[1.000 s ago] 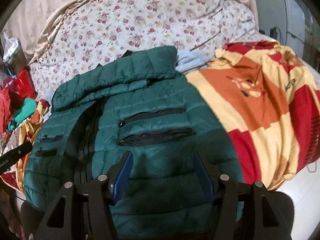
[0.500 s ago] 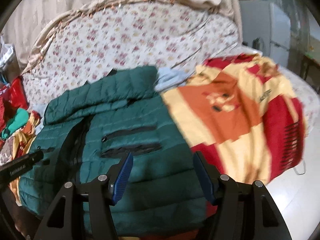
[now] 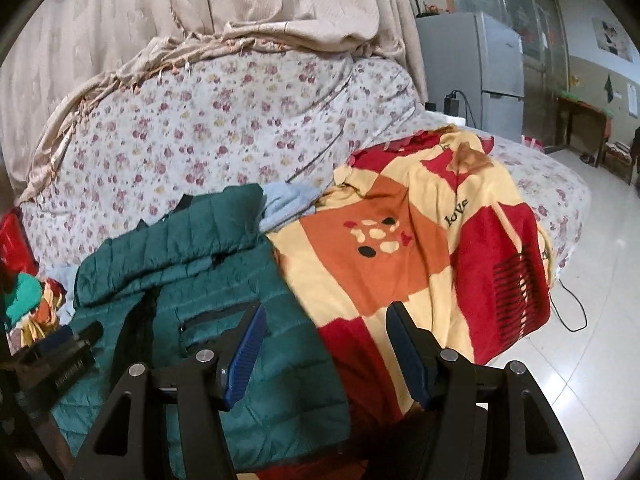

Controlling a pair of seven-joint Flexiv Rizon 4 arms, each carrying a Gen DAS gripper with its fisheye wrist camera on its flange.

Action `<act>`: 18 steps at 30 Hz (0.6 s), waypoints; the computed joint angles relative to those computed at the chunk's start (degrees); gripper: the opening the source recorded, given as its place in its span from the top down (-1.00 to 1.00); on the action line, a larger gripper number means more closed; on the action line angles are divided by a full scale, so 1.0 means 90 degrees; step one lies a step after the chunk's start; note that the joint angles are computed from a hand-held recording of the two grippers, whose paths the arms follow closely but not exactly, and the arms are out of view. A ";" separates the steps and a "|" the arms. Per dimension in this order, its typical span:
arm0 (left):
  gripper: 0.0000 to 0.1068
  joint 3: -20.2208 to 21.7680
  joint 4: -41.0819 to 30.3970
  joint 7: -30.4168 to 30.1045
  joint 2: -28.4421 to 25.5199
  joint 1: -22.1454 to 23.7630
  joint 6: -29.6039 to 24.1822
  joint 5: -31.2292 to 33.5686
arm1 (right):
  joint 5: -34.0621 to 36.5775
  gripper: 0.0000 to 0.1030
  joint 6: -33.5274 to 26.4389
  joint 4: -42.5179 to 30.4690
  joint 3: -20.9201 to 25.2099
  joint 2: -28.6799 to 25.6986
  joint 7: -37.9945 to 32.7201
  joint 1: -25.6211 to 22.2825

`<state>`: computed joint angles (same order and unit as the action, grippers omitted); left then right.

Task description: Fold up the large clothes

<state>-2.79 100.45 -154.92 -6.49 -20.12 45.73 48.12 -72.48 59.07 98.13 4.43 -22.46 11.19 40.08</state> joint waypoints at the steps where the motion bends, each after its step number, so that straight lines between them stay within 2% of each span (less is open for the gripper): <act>1: -0.02 -0.0005 -0.0006 -0.0029 0.0018 -0.0024 -0.0020 0.0092 | 0.0030 -0.16 -0.0013 -0.0013 0.0012 -0.0009 -0.0012 0.0008; 7: -0.02 0.0018 0.0131 -0.0038 0.0100 0.0061 0.0094 -0.0032 | 0.0165 -0.16 -0.0130 -0.0129 0.0062 -0.0078 -0.0472 0.0132; 10: -0.02 0.0082 0.0363 -0.0210 0.0336 0.0147 0.0229 0.0043 | 0.0387 -0.18 -0.0109 -0.0248 0.0098 -0.0271 -0.0871 0.0197; 13: -0.02 0.0115 0.0699 -0.0525 0.0683 0.0346 0.0271 0.0160 | 0.1228 -0.18 0.0125 -0.0505 0.0248 -0.0664 -0.1665 0.0167; 15: -0.02 0.0142 0.0941 -0.0638 0.0962 0.0569 0.0093 0.0129 | 0.1593 -0.18 0.0295 -0.0636 0.0235 -0.0835 -0.2036 0.0189; 18: -0.02 0.0276 0.1321 -0.0357 0.1356 0.0967 0.0068 -0.0345 | 0.2070 -0.18 0.0668 -0.0776 0.0205 -0.1024 -0.2565 0.0144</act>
<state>-0.30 112.35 -158.13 5.72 -11.41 46.34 45.01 -53.84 65.08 91.15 6.28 -31.68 -11.89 41.38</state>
